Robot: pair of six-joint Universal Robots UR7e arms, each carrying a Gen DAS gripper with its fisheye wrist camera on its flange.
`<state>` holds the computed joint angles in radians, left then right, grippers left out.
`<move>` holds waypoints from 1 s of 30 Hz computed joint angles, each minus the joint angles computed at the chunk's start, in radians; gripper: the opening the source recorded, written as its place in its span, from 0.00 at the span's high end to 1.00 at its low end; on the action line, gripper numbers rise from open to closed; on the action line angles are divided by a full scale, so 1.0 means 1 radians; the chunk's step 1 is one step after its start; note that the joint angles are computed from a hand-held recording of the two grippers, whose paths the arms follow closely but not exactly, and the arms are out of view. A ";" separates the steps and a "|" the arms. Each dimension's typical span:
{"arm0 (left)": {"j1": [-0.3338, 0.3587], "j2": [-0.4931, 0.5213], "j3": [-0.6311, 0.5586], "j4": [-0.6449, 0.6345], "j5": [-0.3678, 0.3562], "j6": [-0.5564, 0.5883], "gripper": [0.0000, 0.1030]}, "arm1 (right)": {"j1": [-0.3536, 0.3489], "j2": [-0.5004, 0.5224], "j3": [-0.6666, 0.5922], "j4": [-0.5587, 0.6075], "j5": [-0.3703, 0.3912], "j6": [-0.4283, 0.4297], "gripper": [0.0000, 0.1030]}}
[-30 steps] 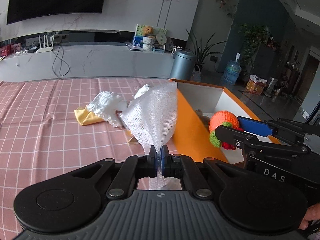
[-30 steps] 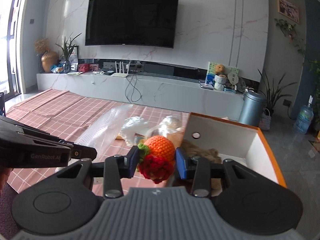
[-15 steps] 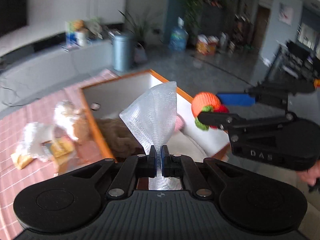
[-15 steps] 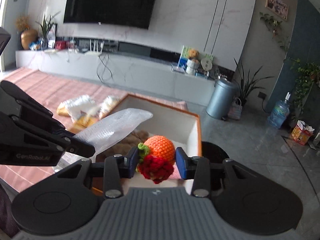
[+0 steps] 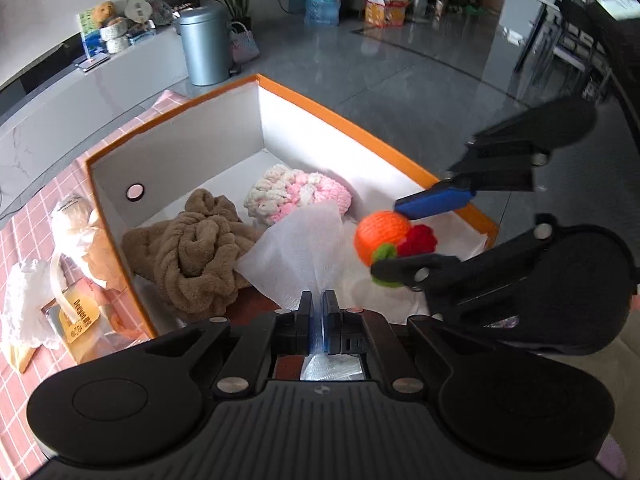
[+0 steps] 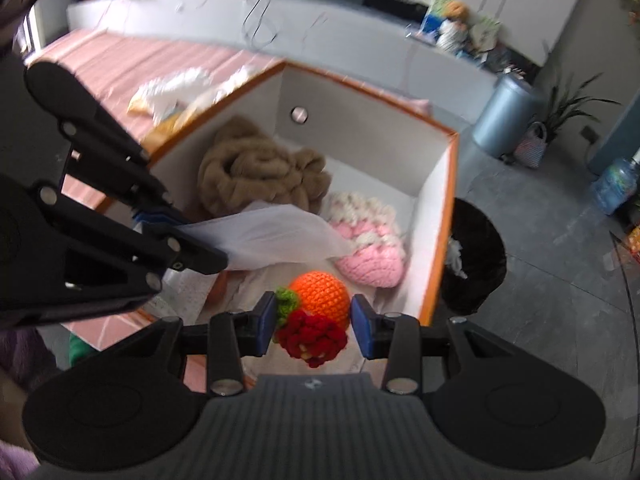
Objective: Organize soft objects
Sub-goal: 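Open both grippers to drop the mesh bag and strawberry into the box, then withdraw both grippers from the box toward the remaining items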
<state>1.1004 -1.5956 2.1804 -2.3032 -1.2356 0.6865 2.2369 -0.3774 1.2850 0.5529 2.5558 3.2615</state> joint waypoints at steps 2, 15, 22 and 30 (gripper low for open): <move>-0.006 0.009 0.003 0.006 0.016 0.020 0.96 | -0.016 0.006 -0.018 0.042 -0.029 0.003 0.61; 0.014 0.094 -0.032 0.046 0.088 0.002 0.88 | -0.068 0.007 -0.039 0.116 -0.102 0.071 0.61; 0.027 0.092 -0.039 0.037 0.089 -0.029 0.65 | -0.061 0.012 -0.045 0.122 -0.084 0.086 0.49; 0.032 0.060 -0.051 0.063 0.031 -0.007 0.28 | -0.040 0.011 -0.048 0.132 -0.043 0.103 0.42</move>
<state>1.1325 -1.5354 2.1298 -2.2404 -1.2043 0.6796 2.1967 -0.3665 1.2365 0.6851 2.5133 3.3646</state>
